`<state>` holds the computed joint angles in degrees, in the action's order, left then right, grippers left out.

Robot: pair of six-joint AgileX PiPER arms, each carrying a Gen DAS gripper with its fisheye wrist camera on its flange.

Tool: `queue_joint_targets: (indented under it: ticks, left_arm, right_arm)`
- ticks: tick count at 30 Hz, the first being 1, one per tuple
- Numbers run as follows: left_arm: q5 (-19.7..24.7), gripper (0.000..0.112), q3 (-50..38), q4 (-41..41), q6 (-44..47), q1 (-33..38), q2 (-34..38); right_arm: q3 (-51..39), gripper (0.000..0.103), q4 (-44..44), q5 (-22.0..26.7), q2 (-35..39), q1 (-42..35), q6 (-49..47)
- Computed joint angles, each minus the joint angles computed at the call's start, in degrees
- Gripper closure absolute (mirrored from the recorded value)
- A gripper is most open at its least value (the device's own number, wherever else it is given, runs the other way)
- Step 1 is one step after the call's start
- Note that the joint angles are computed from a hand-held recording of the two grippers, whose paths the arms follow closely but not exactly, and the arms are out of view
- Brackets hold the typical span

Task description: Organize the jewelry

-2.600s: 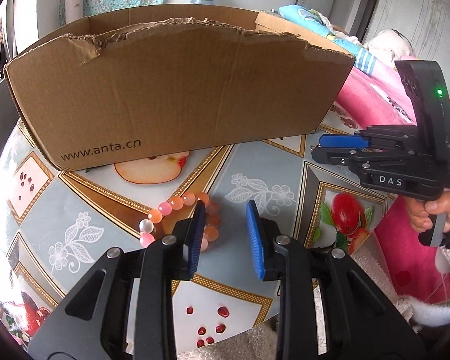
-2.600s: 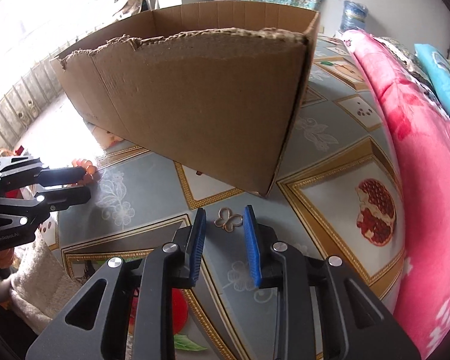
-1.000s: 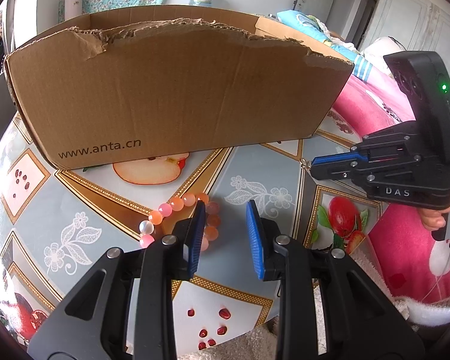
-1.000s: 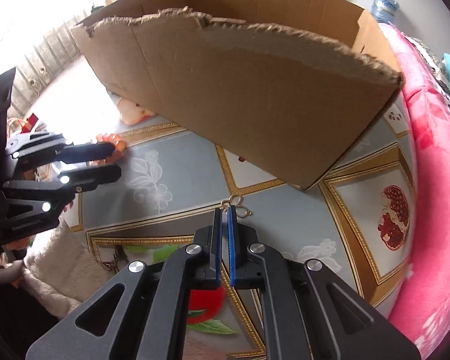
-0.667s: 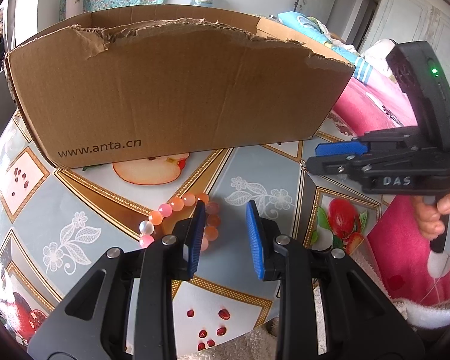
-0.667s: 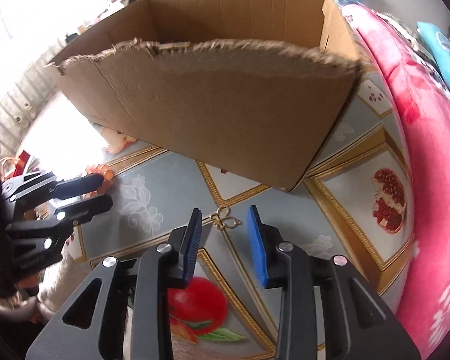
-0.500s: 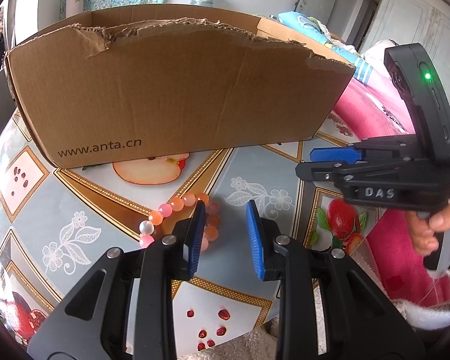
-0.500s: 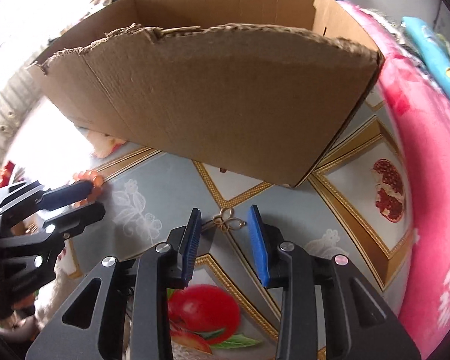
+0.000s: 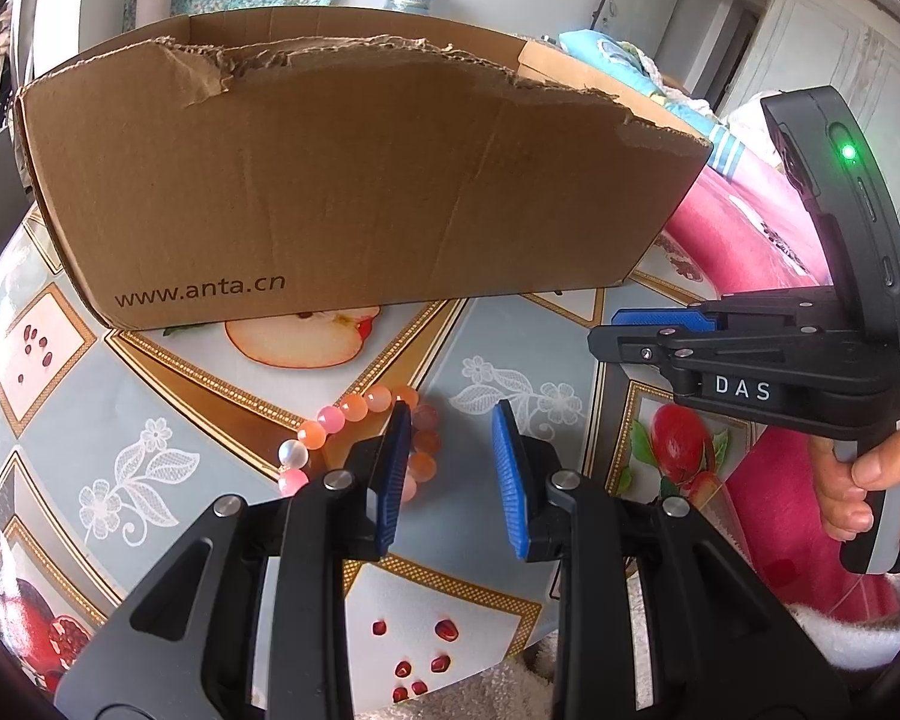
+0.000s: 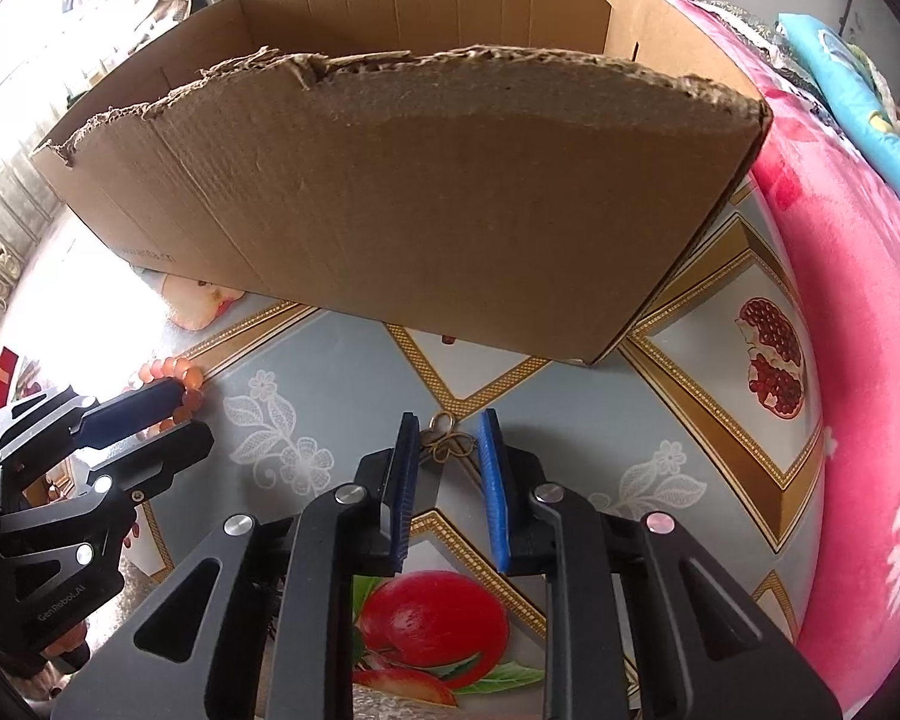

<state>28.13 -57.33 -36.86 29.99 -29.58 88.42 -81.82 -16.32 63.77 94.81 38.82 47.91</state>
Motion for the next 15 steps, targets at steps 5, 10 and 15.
queue_joint_targets:
  ticks: [5, 10, 15]
  left_arm:
    - [0.7, 0.086, -0.1, -1.2, 1.2, 0.7, 0.0]
    - [0.5, 0.086, 0.0, -1.0, 1.3, 0.7, 0.0]
    - [-0.2, 0.086, 0.1, 0.4, 0.4, 0.0, -0.2]
  right_arm:
    - [2.7, 0.083, 1.7, -2.2, -2.1, -2.8, -2.3]
    - [6.1, 0.083, 2.9, -4.1, -4.6, -4.8, -4.1]
    - [9.1, 0.083, 3.4, -5.5, -7.2, -6.4, -5.5]
